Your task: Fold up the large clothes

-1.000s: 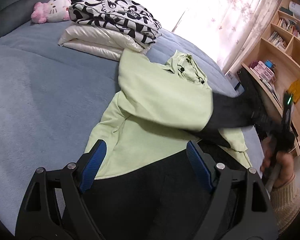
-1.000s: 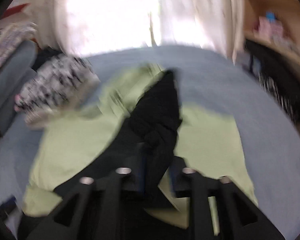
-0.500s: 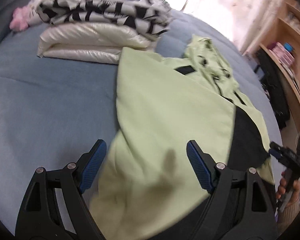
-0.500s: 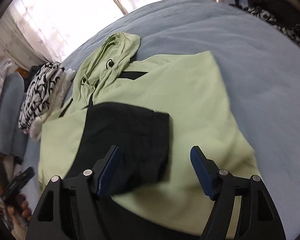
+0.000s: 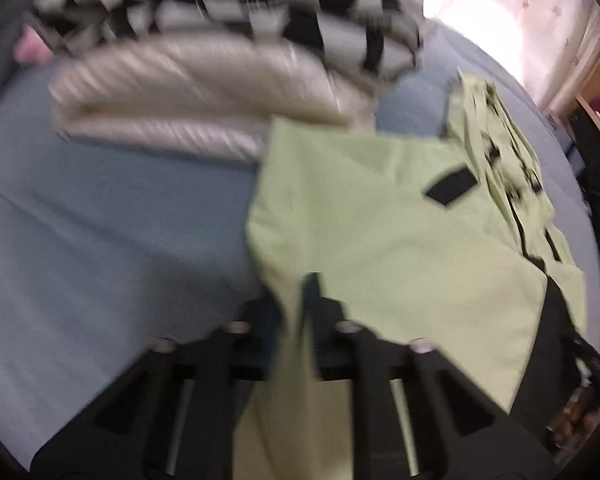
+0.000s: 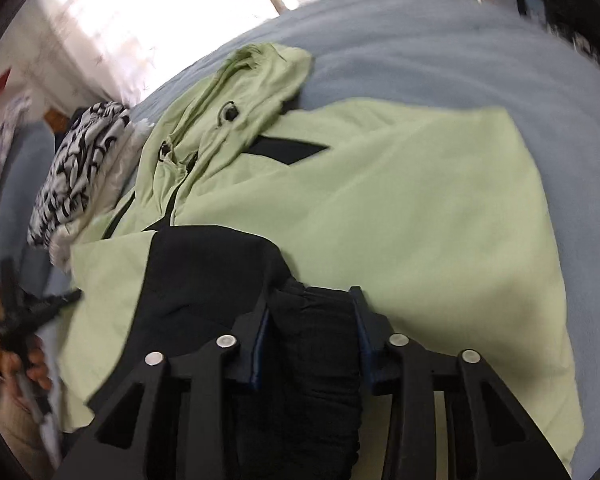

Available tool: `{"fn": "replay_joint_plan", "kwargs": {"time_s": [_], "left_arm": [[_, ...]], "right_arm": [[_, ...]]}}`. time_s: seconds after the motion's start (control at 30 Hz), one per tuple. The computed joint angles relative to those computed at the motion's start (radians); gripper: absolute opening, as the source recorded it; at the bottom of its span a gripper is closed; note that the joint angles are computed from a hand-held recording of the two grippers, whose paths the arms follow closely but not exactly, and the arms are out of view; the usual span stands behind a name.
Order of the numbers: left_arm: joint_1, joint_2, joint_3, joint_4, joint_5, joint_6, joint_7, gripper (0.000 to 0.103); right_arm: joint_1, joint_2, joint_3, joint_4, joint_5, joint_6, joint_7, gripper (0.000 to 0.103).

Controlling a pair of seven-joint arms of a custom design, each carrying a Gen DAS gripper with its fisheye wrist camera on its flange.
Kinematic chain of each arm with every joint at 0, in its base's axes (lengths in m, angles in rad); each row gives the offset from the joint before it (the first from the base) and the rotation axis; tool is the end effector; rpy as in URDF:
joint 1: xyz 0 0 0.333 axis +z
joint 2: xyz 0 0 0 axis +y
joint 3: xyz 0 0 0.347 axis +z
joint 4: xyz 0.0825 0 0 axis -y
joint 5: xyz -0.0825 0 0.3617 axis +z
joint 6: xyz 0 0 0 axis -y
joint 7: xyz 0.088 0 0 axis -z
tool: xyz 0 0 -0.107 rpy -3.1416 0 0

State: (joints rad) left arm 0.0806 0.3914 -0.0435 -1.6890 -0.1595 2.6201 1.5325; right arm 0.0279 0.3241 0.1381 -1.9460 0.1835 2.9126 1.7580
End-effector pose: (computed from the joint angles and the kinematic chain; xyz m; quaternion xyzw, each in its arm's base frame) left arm 0.6941 0.0340 0.4712 -0.7446 0.6090 -0.2332 0.1422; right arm 0.6465 0.0878 0.4335 -0.5965 0.7355 -0.1243 0.2964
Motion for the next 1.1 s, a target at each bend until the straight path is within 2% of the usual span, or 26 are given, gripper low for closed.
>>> {"fn": "replay_joint_plan", "kwargs": {"time_s": [0.03,0.07,0.1,0.13,0.17,0.2,0.23,0.27,0.3,0.33,0.43,0.5,0.57,0.6,0.63,0.67,0.73,0.77,0.9,0.97,1.03,1.1], "left_arm": [[-0.009,-0.024,0.01,-0.052,0.004,0.102,-0.017,0.003],[-0.004,-0.039,0.006,-0.086,-0.007,0.16,-0.011,0.003],[-0.004,-0.052,0.005,-0.127,-0.014,0.242,-0.006,0.003],[-0.031,-0.053,0.035,-0.146,0.023,0.282,-0.031,0.002],[-0.056,-0.049,0.065,-0.149,0.061,0.295,-0.053,0.001],[-0.109,-0.033,0.126,-0.148,0.14,0.313,-0.101,0.001],[-0.152,-0.018,0.178,-0.144,0.203,0.317,-0.148,0.001],[-0.169,-0.015,0.203,-0.147,0.239,0.323,-0.174,0.001],[-0.196,0.002,0.238,-0.139,0.283,0.322,-0.211,0.001],[-0.2,0.01,0.243,-0.129,0.299,0.306,-0.23,0.001],[-0.157,-0.008,0.203,-0.133,0.298,0.291,-0.23,0.001],[-0.115,-0.041,0.16,-0.152,0.281,0.278,-0.189,0.002],[-0.076,-0.095,0.128,-0.2,0.258,0.275,-0.154,0.002],[-0.052,-0.125,0.104,-0.227,0.23,0.289,-0.128,0.002],[-0.009,-0.156,0.055,-0.256,0.169,0.301,-0.066,0.002],[0.008,-0.176,0.033,-0.267,0.134,0.294,-0.028,0.002],[0.062,-0.224,-0.053,-0.3,-0.02,0.273,0.125,0.002],[0.064,-0.241,-0.069,-0.315,-0.072,0.268,0.172,0.002],[0.031,-0.289,-0.122,-0.358,-0.295,0.223,0.337,0.002],[-0.01,-0.294,-0.126,-0.388,-0.332,0.227,0.357,0.002],[-0.063,-0.282,-0.104,-0.411,-0.246,0.238,0.275,0.002],[-0.11,-0.26,-0.065,-0.431,-0.104,0.246,0.153,0.002]], "right_arm": [[0.021,-0.007,-0.01,-0.019,-0.022,0.071,0.01,0.032],[0.051,-0.006,-0.035,-0.024,-0.048,0.119,0.031,0.032],[0.109,0.003,-0.096,-0.023,-0.117,0.169,0.094,0.032],[0.185,0.012,-0.181,-0.014,-0.184,0.177,0.163,0.032],[0.257,0.03,-0.263,0.008,-0.243,0.159,0.227,0.032],[0.3,0.048,-0.315,0.037,-0.3,0.117,0.281,0.032],[0.317,0.072,-0.332,0.076,-0.321,0.053,0.298,0.033],[0.303,0.088,-0.314,0.108,-0.297,-0.005,0.272,0.038],[0.261,0.093,-0.267,0.126,-0.3,-0.046,0.277,0.04],[0.238,0.09,-0.244,0.127,-0.289,-0.057,0.285,0.043],[0.207,0.049,-0.226,0.092,-0.32,-0.052,0.342,0.052],[0.209,-0.003,-0.241,0.031,-0.38,-0.009,0.405,0.052],[0.189,-0.058,-0.228,-0.036,-0.414,0.033,0.433,0.052],[0.164,-0.082,-0.205,-0.064,-0.409,0.055,0.422,0.052],[0.138,-0.106,-0.173,-0.092,-0.39,0.079,0.398,0.052],[0.127,-0.119,-0.154,-0.104,-0.381,0.08,0.387,0.052],[0.101,-0.141,-0.099,-0.121,-0.328,0.076,0.33,0.052],[0.092,-0.146,-0.068,-0.125,-0.289,0.072,0.294,0.052],[0.086,-0.108,0.052,-0.084,-0.127,0.056,0.131,0.052],[0.134,-0.086,0.038,-0.059,-0.145,0.035,0.127,0.052],[0.194,-0.059,0.002,-0.035,-0.2,0.007,0.16,0.052],[0.206,-0.047,-0.005,-0.031,-0.207,-0.017,0.166,0.052]]}}
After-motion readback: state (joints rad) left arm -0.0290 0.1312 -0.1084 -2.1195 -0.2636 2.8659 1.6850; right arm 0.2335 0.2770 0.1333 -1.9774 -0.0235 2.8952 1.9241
